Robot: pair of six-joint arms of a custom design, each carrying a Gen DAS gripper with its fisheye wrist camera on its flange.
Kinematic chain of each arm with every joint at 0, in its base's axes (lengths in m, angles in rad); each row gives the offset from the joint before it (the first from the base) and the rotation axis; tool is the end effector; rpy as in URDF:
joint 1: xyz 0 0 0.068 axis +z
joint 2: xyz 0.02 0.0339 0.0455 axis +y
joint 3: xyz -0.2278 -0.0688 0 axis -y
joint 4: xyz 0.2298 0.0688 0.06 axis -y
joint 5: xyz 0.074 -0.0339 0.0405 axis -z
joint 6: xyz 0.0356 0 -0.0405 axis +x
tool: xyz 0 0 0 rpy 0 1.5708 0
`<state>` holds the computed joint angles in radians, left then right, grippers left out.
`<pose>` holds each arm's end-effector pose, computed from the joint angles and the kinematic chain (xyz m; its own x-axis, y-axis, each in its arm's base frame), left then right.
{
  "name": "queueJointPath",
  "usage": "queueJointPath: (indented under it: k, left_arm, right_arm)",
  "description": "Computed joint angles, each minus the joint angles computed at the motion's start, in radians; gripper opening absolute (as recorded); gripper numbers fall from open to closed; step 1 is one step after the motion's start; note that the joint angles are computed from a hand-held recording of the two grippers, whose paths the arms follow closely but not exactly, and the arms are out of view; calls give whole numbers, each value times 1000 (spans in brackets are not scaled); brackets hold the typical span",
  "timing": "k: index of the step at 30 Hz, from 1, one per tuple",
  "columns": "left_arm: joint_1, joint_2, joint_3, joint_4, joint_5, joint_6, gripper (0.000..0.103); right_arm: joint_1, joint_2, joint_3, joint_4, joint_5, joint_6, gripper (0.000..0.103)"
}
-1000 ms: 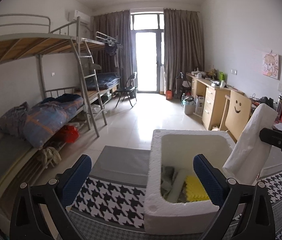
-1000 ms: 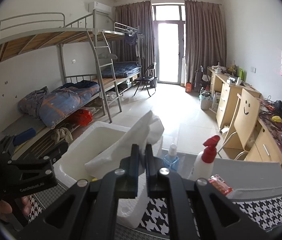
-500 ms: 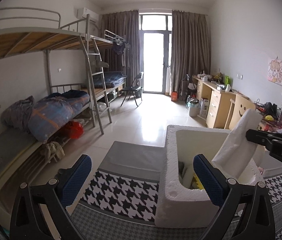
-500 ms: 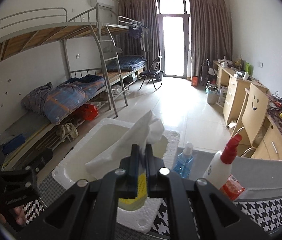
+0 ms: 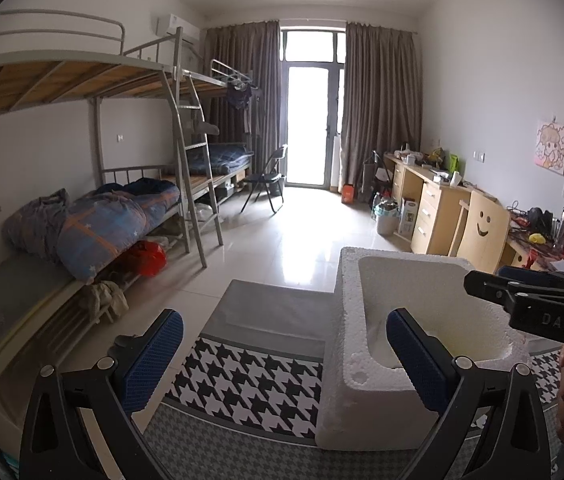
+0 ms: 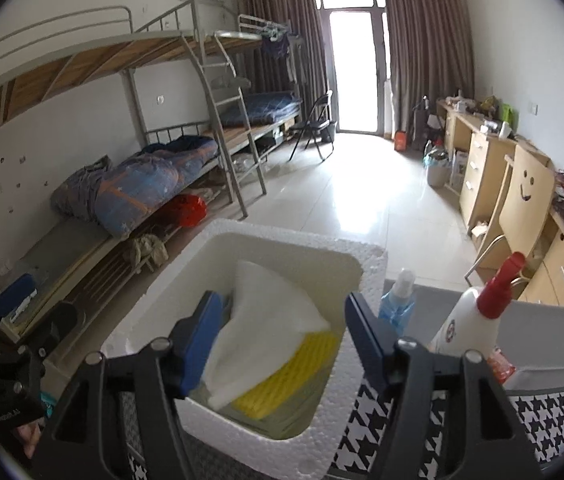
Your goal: Organize soft objects
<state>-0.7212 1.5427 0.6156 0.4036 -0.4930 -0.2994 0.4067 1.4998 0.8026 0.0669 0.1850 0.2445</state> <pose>0.2295 -0.1793 0.1407 -0.4395 0.0404 -0.8973 0.1509 0.9881 -0.0294 0.2842 0.1153 0.1749 -0.5863 0.0065 -0.8101 -0.1138 0.9894 0.0904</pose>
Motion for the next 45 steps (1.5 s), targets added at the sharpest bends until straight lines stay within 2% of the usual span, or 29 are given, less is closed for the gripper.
queueJointPath:
  k: [7,12,14,20,30,45]
  left_arm:
    - [-40,-35,-30,12,-18,8,102]
    - [-75,-84,-41,-11,-35,9,102]
    - [-91,-103,-50,-20,-50,6,102]
    - [-145,-140,-45,-68,-91,3,102]
    - [-276,-243,-90,-111,-176,-5,102]
    - [-444,-318,-153,-138,-286,-55,102]
  right_arm:
    - [28,-80,-45,-8,45,-16,69]
    - [49,-179,-104,-10,105,-13,89]
    - [60,-214,-128,-9,121,-14,94]
    - [106,-357,-215,-32,181,-29,95]
    - [194,-583,-326,-118,282,17,95]
    - [461,-965,-469,-372,571,144,95]
